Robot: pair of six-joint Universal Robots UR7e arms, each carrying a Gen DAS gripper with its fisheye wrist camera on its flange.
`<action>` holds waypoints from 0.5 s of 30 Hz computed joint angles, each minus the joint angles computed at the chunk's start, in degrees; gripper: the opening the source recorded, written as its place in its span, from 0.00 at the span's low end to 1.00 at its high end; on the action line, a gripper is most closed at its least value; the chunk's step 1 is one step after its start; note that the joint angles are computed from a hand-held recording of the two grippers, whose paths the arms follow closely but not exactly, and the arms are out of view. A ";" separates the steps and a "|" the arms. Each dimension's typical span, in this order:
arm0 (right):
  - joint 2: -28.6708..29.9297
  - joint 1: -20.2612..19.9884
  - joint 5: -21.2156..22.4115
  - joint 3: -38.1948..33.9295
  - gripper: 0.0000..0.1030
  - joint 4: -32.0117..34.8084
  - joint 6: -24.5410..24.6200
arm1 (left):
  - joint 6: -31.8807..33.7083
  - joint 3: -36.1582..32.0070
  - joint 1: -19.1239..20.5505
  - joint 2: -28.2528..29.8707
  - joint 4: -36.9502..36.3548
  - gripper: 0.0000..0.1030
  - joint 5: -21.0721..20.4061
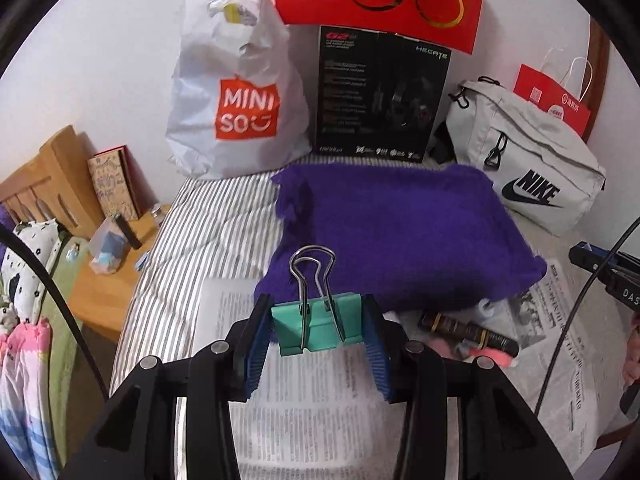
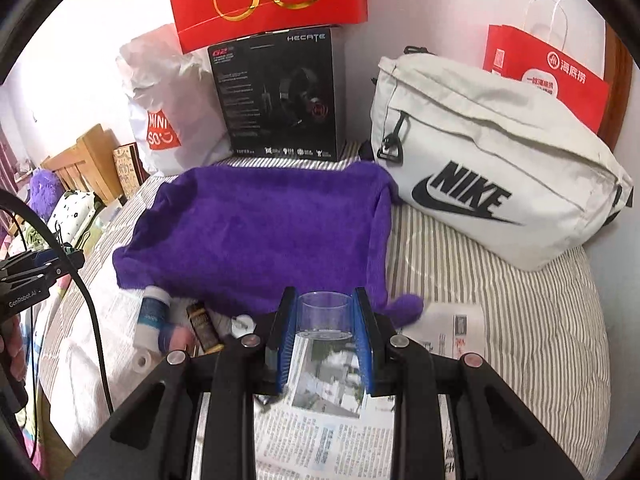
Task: Organize rigid objects
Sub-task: 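Carry the clip onto the purple towel with left while right sets the cup there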
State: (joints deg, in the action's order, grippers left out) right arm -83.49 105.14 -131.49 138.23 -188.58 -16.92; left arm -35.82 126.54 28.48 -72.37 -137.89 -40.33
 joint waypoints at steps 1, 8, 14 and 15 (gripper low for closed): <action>0.33 -0.01 -0.05 -0.56 0.26 0.11 -0.16 | 0.89 -0.64 0.37 0.54 -0.54 0.40 -0.16; 2.97 -1.64 1.80 -5.16 0.26 1.89 -0.57 | 8.22 -6.03 3.73 5.84 -4.60 0.40 -1.22; 6.13 -4.27 4.48 -9.67 0.26 3.89 -1.28 | 14.00 -10.94 6.80 10.71 -7.33 0.40 -2.13; 6.84 -4.78 5.03 -10.54 0.26 4.19 -1.53 | 15.05 -11.95 7.52 11.74 -7.89 0.40 -2.48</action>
